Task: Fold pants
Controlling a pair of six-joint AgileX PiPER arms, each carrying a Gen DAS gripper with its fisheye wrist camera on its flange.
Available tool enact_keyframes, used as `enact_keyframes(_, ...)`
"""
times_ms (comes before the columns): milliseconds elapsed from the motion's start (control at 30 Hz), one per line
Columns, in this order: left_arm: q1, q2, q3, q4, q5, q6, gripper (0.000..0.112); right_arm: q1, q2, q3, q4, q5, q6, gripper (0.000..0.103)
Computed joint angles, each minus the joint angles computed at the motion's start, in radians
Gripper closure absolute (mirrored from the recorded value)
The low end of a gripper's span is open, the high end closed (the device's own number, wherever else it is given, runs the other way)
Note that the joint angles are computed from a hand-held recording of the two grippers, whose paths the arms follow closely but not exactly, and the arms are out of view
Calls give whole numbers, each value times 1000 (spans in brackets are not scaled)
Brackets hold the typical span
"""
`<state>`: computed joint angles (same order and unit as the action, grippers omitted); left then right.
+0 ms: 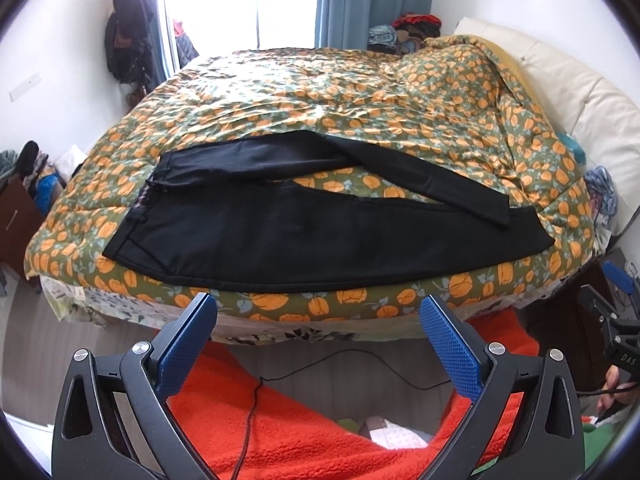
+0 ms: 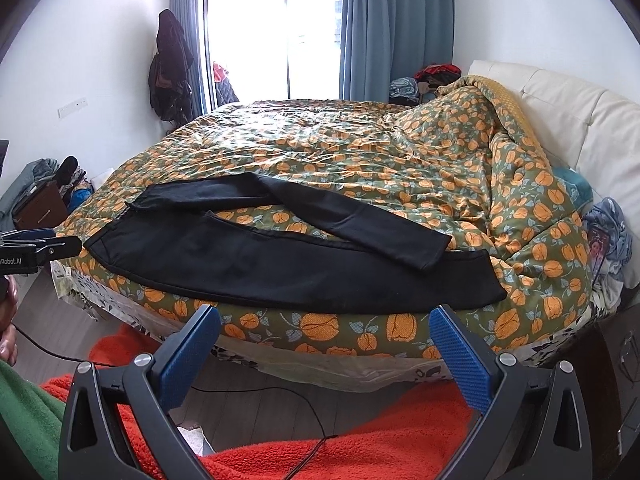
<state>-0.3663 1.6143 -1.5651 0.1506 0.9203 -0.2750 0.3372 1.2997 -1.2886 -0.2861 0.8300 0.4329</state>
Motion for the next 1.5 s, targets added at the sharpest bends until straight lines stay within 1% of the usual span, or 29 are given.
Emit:
enact_keyframes(100, -22, -55, 74, 80, -71, -61, 10, -44, 25, -14, 84, -12, -61, 0)
enact_keyframes(133, -25, -47, 72, 96, -64, -73, 10, -42, 28, -13, 82, -20, -64, 0)
enact_keyframes(200, -13, -12, 32, 54, -19, -31, 11, -28, 39, -17, 72, -20, -62, 0)
enact_keyframes(233, -7, -7, 25, 37, -14, -19, 11, -23, 41, -16, 76, -22, -67, 0)
enact_keyframes(433, -15, -5, 28, 31, -39, 5, 11, -7, 39, -12, 48, -20, -50, 0)
enact_keyframes(567, -2, -14, 52, 2, -79, 33, 11, -11, 59, -40, 43, 0, -46, 0)
enact_keyframes(767, 35, 30, 2, -84, -50, 82, 11, 45, 60, -52, -31, 20, -15, 0)
enact_keyframes(900, 19, 19, 11, -51, -71, 44, 11, 42, 58, -50, -23, 16, -21, 0)
enact_keyframes(1033, 7, 28, -2, -12, -45, 26, 10, 43, 46, -48, -35, 12, -14, 0)
enact_keyframes(1100, 2, 30, 1, 14, -47, 24, 10, 42, 34, -40, -38, 4, -9, 0)
enact_keyframes(1167, -3, 47, -10, 35, -48, 44, 10, 7, 28, -31, 13, -9, -45, 0)
enact_keyframes(1233, -13, 80, -44, 64, -41, 64, 10, -53, 32, -26, 95, -34, -113, 0)
enact_keyframes(1333, -21, 128, -101, 117, -78, 65, 10, -160, 78, -57, 235, -63, -274, 0)
enact_keyframes(1367, -20, 151, -132, 127, -93, 71, 10, -191, 99, -70, 270, -75, -326, 0)
enact_keyframes(1433, -18, 219, -215, 137, -113, 90, 10, -236, 156, -112, 275, -91, -367, 0)
enact_keyframes(1467, -16, 264, -270, 134, -109, 109, 10, -257, 191, -141, 285, -94, -388, 0)
enact_keyframes(1500, -18, 316, -333, 139, -90, 113, 10, -281, 225, -164, 314, -106, -424, 0)
